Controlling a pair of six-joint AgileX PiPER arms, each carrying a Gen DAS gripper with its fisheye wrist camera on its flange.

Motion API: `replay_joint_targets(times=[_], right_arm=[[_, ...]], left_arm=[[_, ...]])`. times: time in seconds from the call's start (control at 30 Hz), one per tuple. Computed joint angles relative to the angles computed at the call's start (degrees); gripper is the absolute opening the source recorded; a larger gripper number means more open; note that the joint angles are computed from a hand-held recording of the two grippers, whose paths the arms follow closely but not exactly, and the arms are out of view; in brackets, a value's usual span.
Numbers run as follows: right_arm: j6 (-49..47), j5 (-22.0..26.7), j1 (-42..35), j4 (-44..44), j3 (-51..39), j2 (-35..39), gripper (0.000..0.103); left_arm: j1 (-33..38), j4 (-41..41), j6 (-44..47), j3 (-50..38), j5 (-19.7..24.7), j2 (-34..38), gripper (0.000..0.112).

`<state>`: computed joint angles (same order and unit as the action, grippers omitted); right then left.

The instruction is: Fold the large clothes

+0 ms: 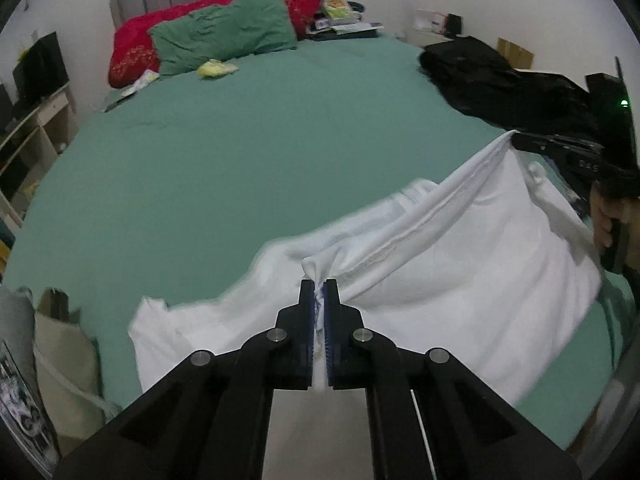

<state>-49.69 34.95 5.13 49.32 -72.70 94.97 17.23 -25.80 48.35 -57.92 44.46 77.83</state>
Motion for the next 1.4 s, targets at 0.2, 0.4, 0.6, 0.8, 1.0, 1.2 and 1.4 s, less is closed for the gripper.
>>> replay_joint_targets(times=[0.2, 0.4, 0.6, 0.8, 1.0, 1.2, 1.4], right_arm=[[8.2, -1.5, 1.6, -6.6, -7.4, 8.0, 0.003], [30.3, -6.7, 2.4, -26.4, -9.1, 11.8, 0.014], [16.0, -1.2, -4.3, -9.0, -6.7, 7.0, 0.044], [-1.7, 30.5, -10.2, 13.3, -8.6, 11.1, 0.058], [8.6, 19.4, -4.0, -5.6, -7.7, 11.9, 0.059], [16.5, 1.7, -0.2, -13.1, -4.1, 10.6, 0.059], [32.4, -9.1, 0.2, -28.8, 0.5, 5.6, 0.059]], left_arm=[[-4.3, 6.3, -8.2, -8.1, -5.9, 11.2, 0.006], [-4.8, 14.8, -22.0, -16.7, -4.2, 20.3, 0.051], [2.5, 3.0, -13.6, -13.6, -0.5, 13.2, 0.054], [1.7, 5.7, -7.5, -11.4, 11.7, 13.9, 0.054], [-2.0, 18.2, -25.0, -8.9, -1.0, 17.7, 0.055], [-5.4, 35.4, -45.5, -13.0, -9.5, 22.4, 0.058], [-2.2, 46.3, -55.8, -23.0, -7.2, 26.7, 0.058]])
